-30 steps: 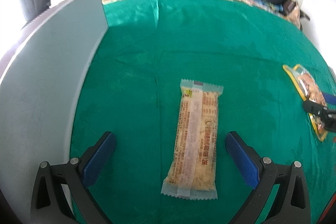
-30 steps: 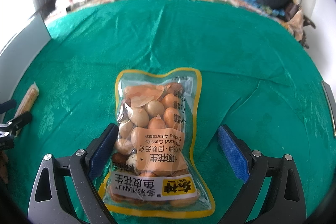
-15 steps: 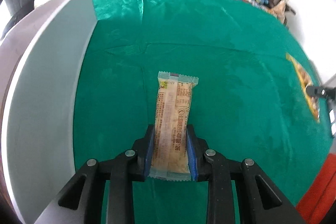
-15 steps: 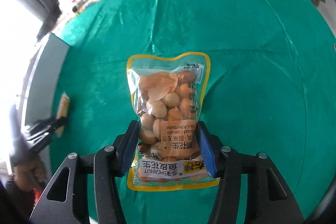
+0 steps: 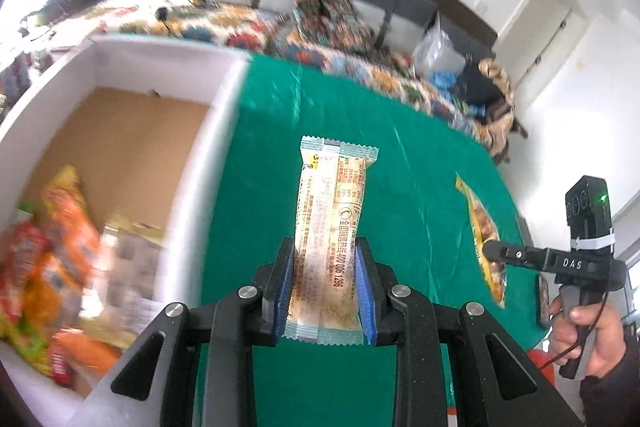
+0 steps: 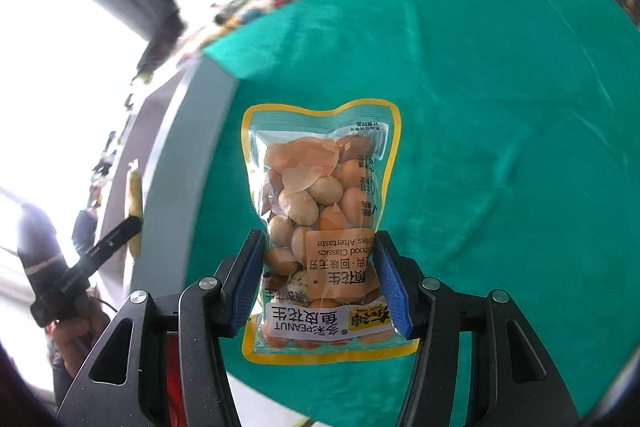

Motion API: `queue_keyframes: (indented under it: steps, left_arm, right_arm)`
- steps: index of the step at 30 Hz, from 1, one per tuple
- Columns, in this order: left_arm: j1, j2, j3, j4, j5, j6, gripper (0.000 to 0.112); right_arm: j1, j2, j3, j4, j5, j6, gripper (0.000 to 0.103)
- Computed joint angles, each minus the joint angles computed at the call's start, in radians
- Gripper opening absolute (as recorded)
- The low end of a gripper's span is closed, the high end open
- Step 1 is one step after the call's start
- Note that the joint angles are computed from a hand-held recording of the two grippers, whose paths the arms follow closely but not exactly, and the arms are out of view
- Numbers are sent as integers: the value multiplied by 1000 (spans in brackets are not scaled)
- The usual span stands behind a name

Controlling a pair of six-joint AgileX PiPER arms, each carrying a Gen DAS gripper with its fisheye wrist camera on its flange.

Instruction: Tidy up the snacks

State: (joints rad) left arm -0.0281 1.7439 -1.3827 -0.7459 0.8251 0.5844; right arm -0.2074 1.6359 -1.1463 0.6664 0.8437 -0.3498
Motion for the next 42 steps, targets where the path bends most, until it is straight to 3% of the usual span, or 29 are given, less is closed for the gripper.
queue_keyframes:
  steps: [4,9,14,18,19,22,26,30,34,37,42]
  left_arm:
    - [163,-13,-89,19,104,6,28]
    - [344,16,-175,110,130,14,28]
    - [466,47,-150,190,87,37,28]
    - [491,53,-60,235,7,58,29]
    - [485,55,-29,262,-31,43,36]
    - [478,32,52,300,-118,24,72]
    - [463,-72,171,324,-253,37,86]
    - [394,-180,232,510,-347,-120,97]
    - [398,-233,195,456,-251,-163,102]
    - [410,-307,258,375,-326,-146,102]
    - [353,-350,269,618,-321,-341,102]
  right_arm:
    - [125,5,-95,1,8,74,57]
    - [315,94,-322,2,9,186,58]
    - [506,268,-617,-68,36,318,58]
    - [650,459,-875,-147,111,427,59]
    - [672,492,-907,-162,119,438,62]
    - [722,599,-986,-157,137,450,69]
    - [744,577,-894,-181,79,440,69]
    - [774,478,-794,-388,18,501,70]
    - [808,403,-727,-565,-9,570,75]
    - [825,347,-665,-652,-32,603,78]
    - [858,307,-607,-767,-43,694,79]
